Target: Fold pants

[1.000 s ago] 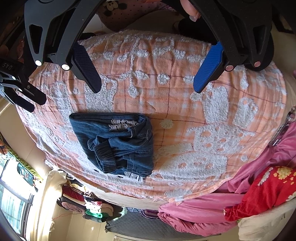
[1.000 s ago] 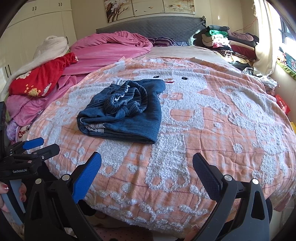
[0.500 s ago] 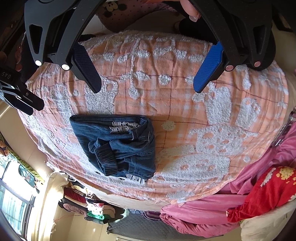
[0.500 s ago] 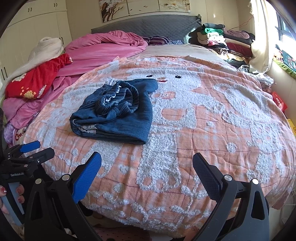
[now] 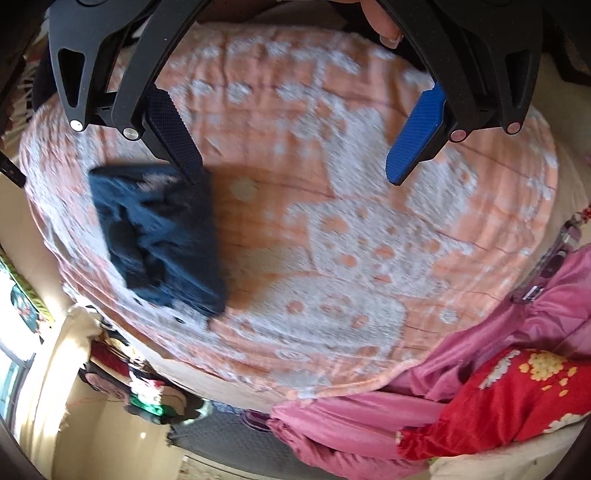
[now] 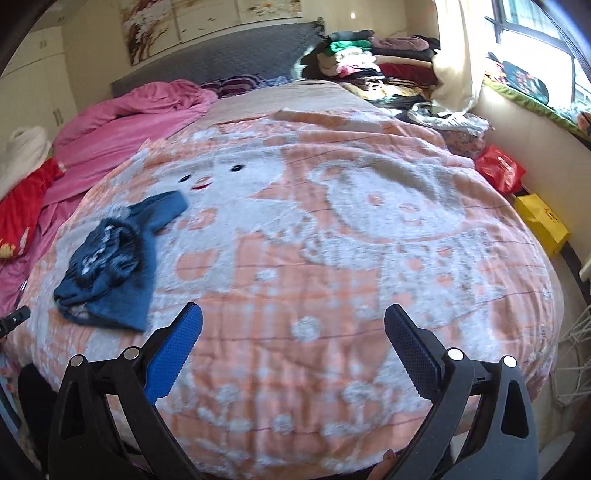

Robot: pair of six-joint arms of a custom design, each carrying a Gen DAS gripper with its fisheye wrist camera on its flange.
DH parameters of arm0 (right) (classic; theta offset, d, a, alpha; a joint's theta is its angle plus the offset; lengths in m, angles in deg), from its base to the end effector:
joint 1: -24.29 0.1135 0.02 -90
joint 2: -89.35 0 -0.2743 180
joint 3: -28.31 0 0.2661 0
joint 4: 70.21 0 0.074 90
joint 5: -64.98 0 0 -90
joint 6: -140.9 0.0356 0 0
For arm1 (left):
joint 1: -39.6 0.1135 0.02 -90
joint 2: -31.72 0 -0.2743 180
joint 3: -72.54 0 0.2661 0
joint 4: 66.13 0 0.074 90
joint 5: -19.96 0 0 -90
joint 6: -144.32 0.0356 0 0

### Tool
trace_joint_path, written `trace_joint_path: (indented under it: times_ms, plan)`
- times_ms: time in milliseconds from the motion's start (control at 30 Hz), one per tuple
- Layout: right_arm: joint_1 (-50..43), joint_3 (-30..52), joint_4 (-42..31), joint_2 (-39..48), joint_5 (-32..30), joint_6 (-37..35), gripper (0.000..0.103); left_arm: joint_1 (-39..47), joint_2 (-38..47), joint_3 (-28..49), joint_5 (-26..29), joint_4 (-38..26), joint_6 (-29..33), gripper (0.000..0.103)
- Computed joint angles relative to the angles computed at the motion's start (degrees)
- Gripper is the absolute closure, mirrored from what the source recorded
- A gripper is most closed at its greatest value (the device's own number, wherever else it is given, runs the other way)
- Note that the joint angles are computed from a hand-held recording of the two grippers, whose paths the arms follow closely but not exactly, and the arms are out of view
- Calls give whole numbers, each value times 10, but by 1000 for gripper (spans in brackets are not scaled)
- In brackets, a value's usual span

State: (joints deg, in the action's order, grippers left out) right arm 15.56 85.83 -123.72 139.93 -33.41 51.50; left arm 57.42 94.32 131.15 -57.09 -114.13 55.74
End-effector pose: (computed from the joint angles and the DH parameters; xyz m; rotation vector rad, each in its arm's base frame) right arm 0.1837 -0.0230 0.2782 0.1240 2.3717 0.1067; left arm 0.2177 0.0616 0.2529 -0.2545 2.4376 -0.1331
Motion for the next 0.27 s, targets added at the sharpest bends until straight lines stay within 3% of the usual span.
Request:
trace_joint_path:
  times_ms: [67, 167, 267]
  plan:
    - [-102, 34, 27, 82, -37, -51, 5, 35, 115, 66, -33, 24, 17, 10]
    - [-198, 105, 101, 236, -39, -88, 5, 72, 287, 192, -66, 43, 14, 10]
    - [-232, 214, 141, 403, 18, -109, 5, 84, 418, 296, -105, 73, 11, 10]
